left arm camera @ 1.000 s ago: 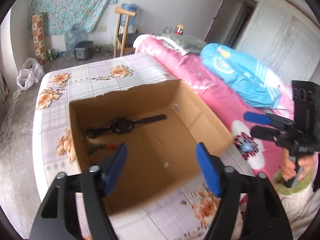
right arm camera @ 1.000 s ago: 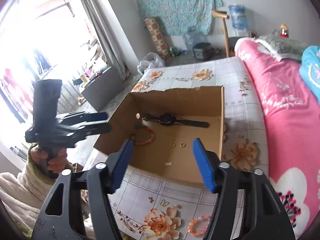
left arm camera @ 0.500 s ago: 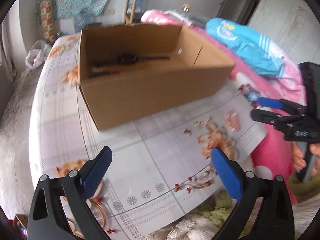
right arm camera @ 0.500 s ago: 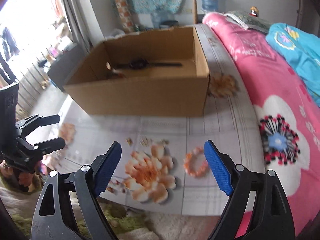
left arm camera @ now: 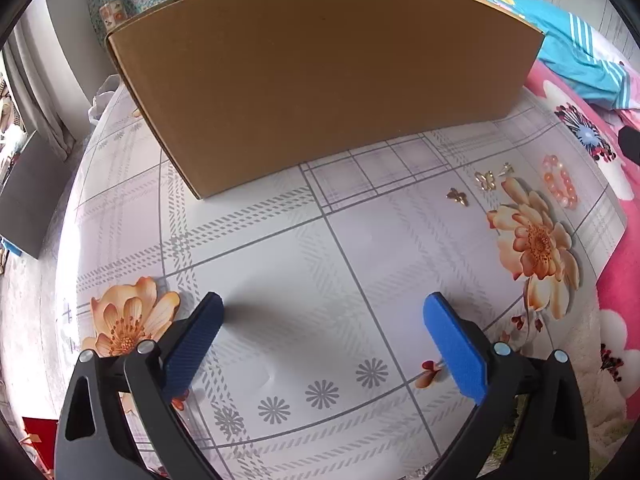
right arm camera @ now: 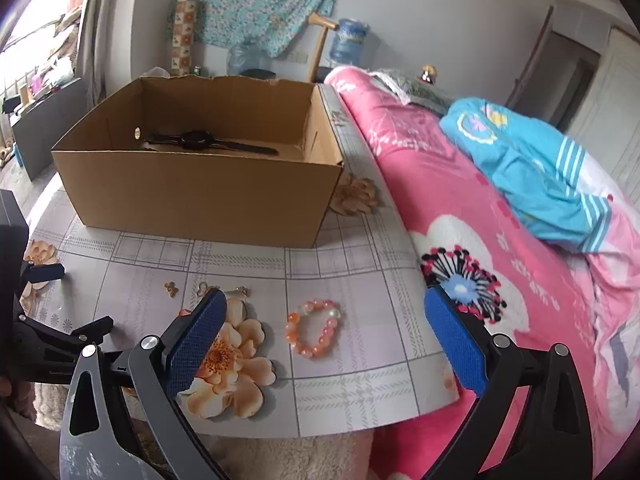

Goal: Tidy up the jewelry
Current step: 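Withdraw the right tool from the box back toward the remaining charms, then lower the left tool onto the small gold bee charm and close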

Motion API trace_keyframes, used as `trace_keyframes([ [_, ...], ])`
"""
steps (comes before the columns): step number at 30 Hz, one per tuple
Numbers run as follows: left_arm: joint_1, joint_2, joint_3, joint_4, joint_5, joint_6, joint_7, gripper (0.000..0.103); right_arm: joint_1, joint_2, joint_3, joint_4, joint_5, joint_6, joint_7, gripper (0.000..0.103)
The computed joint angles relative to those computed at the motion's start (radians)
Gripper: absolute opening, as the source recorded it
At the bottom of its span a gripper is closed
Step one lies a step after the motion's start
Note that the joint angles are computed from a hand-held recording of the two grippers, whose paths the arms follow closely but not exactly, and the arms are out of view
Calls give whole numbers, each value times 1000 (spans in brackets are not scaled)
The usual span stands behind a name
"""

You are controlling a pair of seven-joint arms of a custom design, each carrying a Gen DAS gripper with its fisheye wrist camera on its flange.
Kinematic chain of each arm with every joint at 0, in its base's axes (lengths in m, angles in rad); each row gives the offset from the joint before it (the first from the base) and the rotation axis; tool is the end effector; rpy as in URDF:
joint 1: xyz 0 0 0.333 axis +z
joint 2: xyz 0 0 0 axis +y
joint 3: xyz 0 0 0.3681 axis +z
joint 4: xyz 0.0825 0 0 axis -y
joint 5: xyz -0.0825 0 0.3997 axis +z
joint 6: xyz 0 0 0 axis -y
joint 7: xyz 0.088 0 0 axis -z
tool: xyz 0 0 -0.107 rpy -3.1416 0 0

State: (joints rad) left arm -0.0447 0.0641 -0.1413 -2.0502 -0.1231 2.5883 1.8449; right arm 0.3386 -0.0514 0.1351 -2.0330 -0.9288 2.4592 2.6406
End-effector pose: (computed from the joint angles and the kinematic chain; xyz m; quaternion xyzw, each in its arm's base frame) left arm 0.6077 -0.1103 0.5042 -0.5492 0.8007 -0.1938 0.1405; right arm 0.5242 0.2712 0.5657 -0.6463 0.6393 -0.3625 0.2054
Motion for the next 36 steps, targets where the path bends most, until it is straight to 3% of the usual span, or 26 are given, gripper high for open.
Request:
trace_keyframes([
  [4, 2, -8, 1, -11, -5, 6, 5, 98, -12, 11, -16, -25, 21, 111, -8, 95],
  [9, 1, -13, 0, -42, -21, 77, 13, 99, -16, 37, -26, -18, 78, 166, -56, 95],
  [11, 2, -23, 0, -61, -38, 96, 32, 99, -20, 48, -36, -19, 136, 211, -100, 95],
  [14, 3, -18, 4, -42, -24, 60, 29, 99, -26, 56, -48, -31, 237, 290, -175, 95],
  [16, 1, -25, 3, -50, -14, 95, 31, 98, -31, 58, -53, -42, 277, 333, -204, 95],
  [21, -5, -38, -20, -38, -305, 129, 298, 98, -40, 64, -60, -63, 440, 413, -317, 95],
  [23, -15, -32, -25, -27, -345, 130, 363, 97, -42, 67, -58, -72, 557, 439, -401, 95],
  [31, -38, 8, -50, 26, -409, 107, 580, 74, -38, 80, -50, -83, 843, 462, -617, 82],
  [36, -42, 43, -57, 69, -375, 64, 579, 50, -36, 90, -49, -75, 941, 460, -698, 77],
])
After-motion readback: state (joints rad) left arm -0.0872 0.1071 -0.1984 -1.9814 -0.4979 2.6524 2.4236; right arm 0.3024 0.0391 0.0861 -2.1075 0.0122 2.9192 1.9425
